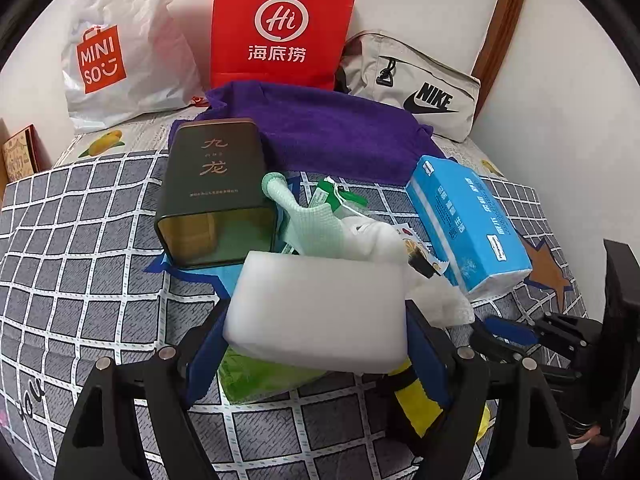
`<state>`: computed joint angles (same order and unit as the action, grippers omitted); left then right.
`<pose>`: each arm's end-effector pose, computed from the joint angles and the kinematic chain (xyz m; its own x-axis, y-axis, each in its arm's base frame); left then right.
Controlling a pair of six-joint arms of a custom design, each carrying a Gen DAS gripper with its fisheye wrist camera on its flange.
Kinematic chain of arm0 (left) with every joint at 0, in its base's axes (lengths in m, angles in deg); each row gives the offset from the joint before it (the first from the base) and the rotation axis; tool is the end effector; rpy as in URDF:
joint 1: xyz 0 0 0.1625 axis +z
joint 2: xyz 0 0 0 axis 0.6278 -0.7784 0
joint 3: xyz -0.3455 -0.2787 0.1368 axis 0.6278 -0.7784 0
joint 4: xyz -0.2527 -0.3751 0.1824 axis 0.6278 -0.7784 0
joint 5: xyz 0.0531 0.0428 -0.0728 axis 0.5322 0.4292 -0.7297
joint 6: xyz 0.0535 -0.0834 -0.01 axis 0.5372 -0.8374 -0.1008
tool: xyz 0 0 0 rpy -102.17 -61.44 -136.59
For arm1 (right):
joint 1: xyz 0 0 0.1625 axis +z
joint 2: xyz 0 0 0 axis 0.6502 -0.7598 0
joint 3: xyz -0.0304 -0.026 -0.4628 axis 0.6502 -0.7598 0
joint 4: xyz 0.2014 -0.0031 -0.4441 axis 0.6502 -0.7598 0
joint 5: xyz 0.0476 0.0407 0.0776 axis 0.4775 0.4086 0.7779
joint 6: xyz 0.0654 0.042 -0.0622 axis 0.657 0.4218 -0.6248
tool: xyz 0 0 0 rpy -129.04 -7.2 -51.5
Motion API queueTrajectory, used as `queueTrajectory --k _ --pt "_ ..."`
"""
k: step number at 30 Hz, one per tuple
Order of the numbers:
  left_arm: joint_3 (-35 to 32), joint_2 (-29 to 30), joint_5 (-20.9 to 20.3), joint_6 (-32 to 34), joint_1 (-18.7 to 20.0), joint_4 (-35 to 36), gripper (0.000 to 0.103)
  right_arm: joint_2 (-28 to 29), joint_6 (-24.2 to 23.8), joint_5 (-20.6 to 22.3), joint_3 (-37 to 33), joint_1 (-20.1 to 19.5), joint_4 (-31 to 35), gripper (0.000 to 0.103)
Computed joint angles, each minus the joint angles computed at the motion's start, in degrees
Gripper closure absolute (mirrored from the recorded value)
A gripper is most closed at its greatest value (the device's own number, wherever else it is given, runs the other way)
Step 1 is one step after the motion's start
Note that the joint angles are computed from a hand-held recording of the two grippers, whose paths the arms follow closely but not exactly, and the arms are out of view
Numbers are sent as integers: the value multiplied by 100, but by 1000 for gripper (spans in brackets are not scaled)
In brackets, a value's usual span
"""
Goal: Organize soft objects
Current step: 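Grasp the white foam block with the left tool while the right tool grasps the black watch strap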
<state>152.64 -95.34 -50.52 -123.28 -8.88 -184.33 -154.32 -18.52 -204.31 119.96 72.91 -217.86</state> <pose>-0.1574 -0.3303 0.2497 -0.8188 0.0437 -0.5724 0.3769 0.7931 -0.4785 0.2411 -0.3472 0.1010 -0.6519 -0.4938 0.5755 -0.6774 0.7204 -0.1493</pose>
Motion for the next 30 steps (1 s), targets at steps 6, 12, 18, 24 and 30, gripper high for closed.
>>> queueTrajectory --k 6,12,18,24,30 --pt "7 -76 -66 2 20 -21 22 -299 260 150 23 -109 316 66" --pt "-3 -158 -27 -126 15 110 22 29 180 275 -182 -148 206 46" --pt "-14 -141 -15 -132 54 83 22 621 -345 -13 -216 11 -714 51" --pt "-52 -98 -46 -200 34 190 22 349 -295 227 -167 -27 -319 84" --pt "-88 -236 -43 -401 -78 546 22 50 -26 208 -130 29 -2 84"
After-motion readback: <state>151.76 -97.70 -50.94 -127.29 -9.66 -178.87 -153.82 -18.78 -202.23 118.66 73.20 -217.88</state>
